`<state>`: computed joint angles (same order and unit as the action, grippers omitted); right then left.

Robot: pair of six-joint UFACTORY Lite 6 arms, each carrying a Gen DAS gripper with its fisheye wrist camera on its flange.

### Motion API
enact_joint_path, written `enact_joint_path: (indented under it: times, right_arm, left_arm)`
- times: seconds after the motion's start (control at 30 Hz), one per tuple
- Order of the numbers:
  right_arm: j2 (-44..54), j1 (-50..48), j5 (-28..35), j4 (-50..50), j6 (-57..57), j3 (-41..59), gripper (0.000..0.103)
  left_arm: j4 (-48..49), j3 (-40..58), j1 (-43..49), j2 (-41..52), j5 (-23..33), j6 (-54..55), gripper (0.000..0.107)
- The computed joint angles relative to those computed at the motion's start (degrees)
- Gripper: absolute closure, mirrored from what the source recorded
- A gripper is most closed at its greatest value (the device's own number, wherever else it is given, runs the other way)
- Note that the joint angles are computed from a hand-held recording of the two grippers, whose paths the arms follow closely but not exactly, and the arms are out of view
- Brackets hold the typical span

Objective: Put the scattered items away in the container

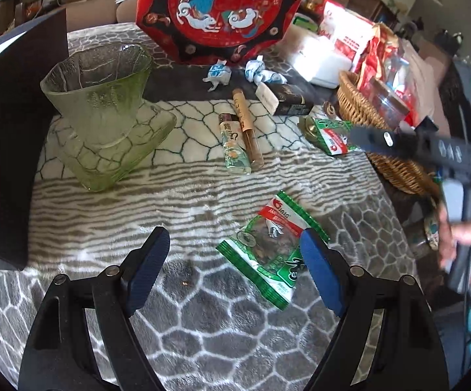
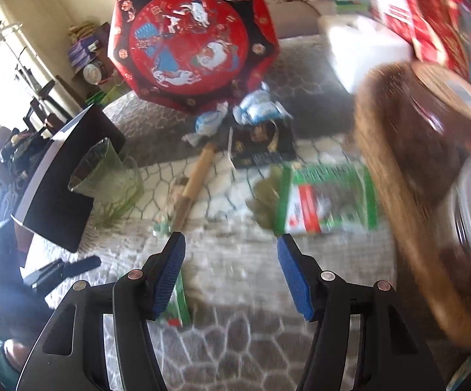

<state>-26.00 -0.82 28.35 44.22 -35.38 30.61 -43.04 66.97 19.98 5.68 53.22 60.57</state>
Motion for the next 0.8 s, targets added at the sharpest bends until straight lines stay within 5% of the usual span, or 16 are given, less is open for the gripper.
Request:
enact_joint_path:
  times: [0.13, 0.37, 0.6, 0.63, 0.67, 0.8]
  right_arm:
    - [15.3, 3.25, -4.74, -5.8, 4.58, 15.03, 0.042]
    - [45.14, 5.04, -3.78, -24.25, 22.78, 46.41, 0.039]
    - [67.75, 5.55, 0.72, -32.98, 35.27, 69.13, 0.037]
    - [69.12, 5.74, 0.81, -33.0, 35.03, 70.19, 0.041]
    - [69.83, 5.91, 0.49, -32.1, 33.5, 70.46, 0.06]
    - [67.7, 7.22, -2.32, -32.0, 30.45, 66.78, 0.064]
  left_arm:
    - [-0.58, 6.37, -1.65, 4.25, 0.73, -2.85, 0.026]
    - [-1.21, 20.17, -6.7, 12.78, -1.75, -9.21, 0.026]
    - [-3.2, 15.93, -4.69, 10.92, 0.09, -4.13, 0.026]
    - [-3.22, 14.48, -4.08, 9.81, 0.26, -2.97, 0.026]
    - [-3.29, 13.26, -3.08, 8.82, 0.97, -1.66, 0.026]
    - [-3.34, 11.09, 1.72, 6.24, 5.98, 0.5, 0.026]
